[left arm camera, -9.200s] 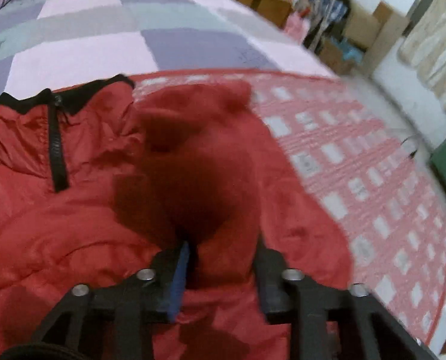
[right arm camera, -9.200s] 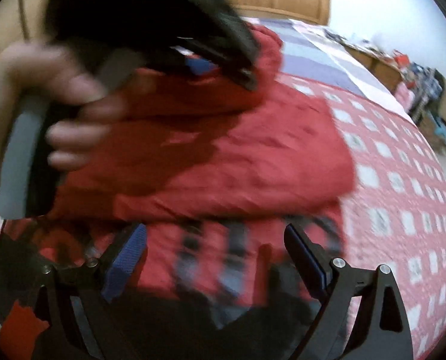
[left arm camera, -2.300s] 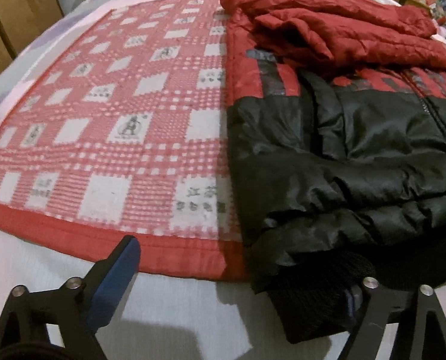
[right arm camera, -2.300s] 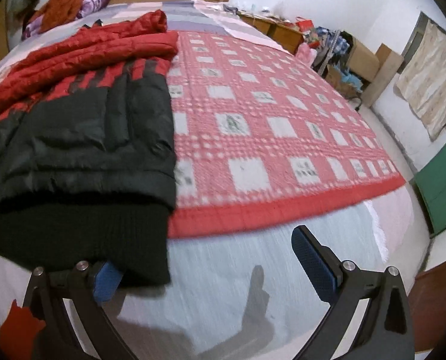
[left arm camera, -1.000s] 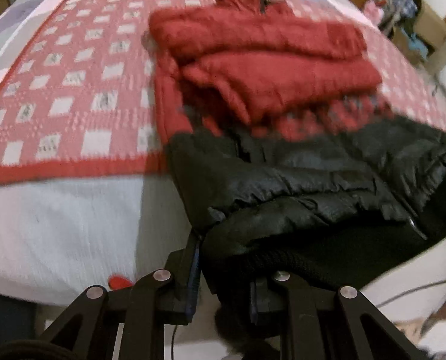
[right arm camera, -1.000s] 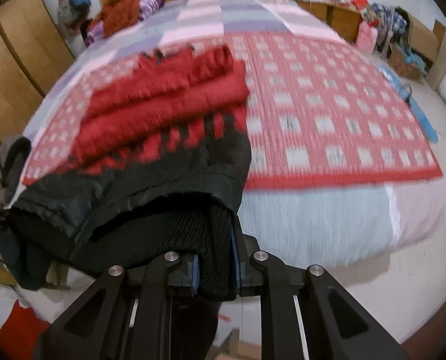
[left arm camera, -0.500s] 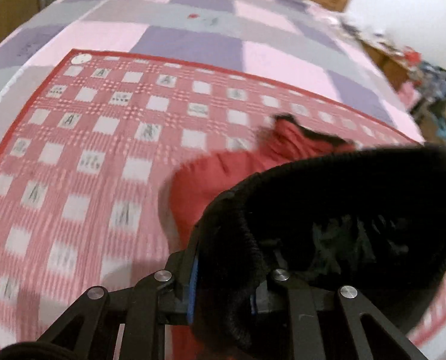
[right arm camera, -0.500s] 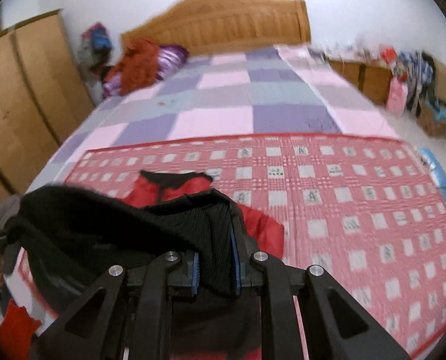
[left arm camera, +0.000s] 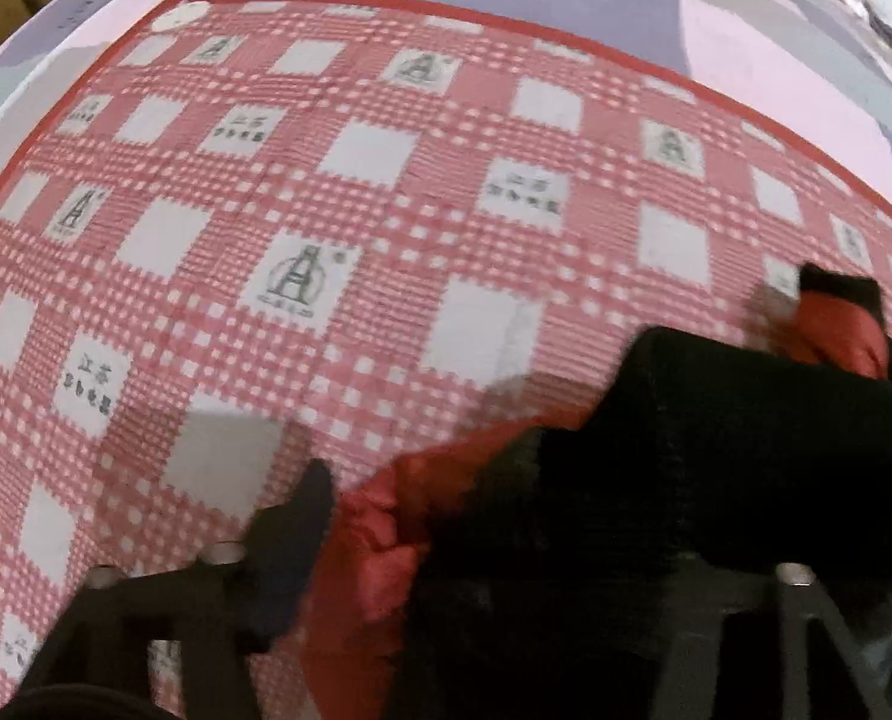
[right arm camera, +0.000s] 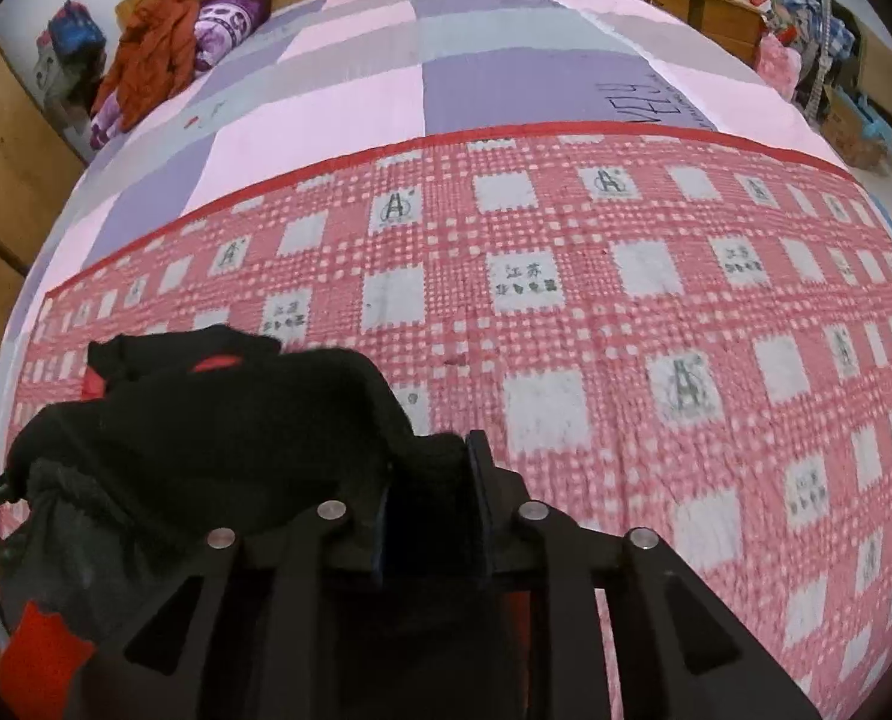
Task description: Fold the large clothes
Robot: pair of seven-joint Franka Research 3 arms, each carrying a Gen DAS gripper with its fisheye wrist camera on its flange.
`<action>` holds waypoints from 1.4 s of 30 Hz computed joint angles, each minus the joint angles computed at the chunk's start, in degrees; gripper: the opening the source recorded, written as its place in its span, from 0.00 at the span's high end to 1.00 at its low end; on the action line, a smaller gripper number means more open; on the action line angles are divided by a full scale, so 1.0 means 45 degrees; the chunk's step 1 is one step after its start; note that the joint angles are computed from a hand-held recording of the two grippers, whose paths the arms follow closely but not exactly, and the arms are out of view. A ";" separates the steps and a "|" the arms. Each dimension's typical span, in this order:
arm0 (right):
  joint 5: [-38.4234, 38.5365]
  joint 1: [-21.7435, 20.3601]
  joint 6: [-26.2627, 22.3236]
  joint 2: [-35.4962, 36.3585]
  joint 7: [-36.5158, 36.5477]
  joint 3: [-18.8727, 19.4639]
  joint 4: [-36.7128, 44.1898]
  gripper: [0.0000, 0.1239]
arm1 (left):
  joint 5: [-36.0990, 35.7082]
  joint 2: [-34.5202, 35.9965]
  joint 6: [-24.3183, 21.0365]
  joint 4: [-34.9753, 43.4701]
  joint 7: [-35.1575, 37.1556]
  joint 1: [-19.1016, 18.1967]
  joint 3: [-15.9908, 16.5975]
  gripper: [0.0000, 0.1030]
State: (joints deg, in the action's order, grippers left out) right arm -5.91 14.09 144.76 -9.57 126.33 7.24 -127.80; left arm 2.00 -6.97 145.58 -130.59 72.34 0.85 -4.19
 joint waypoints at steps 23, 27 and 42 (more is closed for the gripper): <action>0.0024 0.0079 -0.2441 -0.3502 -0.0471 0.2421 -0.0730 0.31 | -0.4894 -0.3744 -0.1190 -0.1520 0.6850 -0.1309 0.0559 0.22; -0.2156 -0.0084 -0.2678 -0.1392 0.1517 0.3247 0.0121 0.31 | -0.3638 -0.2386 0.0828 -0.1748 0.5825 -0.1557 -0.0011 0.22; -0.3065 -0.0029 -0.1955 -0.2406 0.5630 0.2147 -0.2281 0.23 | 0.1318 0.0430 0.2057 0.0618 0.2430 -0.0973 -0.0663 0.19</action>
